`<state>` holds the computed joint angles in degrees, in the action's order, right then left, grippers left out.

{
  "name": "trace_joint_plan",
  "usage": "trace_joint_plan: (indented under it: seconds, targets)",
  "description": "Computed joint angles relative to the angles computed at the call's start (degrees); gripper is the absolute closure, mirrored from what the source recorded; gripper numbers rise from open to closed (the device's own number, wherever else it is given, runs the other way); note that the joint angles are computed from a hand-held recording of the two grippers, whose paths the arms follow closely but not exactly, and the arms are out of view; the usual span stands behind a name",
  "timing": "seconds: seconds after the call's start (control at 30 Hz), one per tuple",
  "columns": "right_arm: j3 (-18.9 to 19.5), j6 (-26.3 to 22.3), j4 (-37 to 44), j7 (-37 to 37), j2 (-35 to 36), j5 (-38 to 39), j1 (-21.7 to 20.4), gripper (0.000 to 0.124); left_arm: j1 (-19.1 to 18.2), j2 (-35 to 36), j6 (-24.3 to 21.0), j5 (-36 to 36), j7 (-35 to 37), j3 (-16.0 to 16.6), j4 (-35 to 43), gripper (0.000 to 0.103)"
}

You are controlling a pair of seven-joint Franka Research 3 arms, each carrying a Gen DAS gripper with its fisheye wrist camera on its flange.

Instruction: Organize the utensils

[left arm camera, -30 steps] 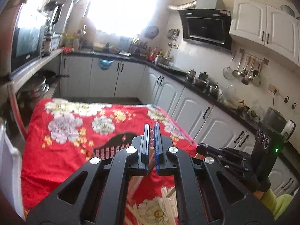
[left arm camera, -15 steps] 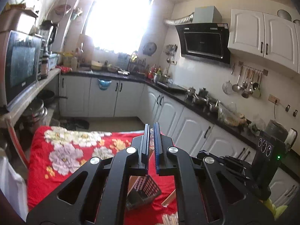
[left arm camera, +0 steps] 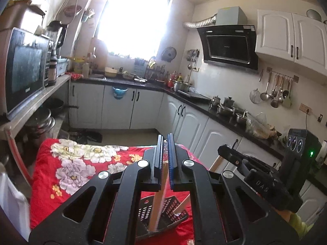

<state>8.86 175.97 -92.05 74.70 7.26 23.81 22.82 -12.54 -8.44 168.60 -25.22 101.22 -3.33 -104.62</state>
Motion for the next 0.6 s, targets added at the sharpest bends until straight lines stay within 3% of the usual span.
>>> trace_joint_plan:
  seconds: [0.3, 0.6]
  targets:
    - [-3.44, 0.32, -1.50, 8.59, 2.58, -8.90, 2.50, 0.118, 1.39, 1.44, 0.30, 0.28, -0.70, -0.16, -0.62, 0.101]
    - [-2.63, 1.66, -4.93, 11.13, 2.13, -7.93, 1.17, 0.118, 2.76, 1.71, 0.06, -0.35, -1.24, -0.58, -4.62, 0.101]
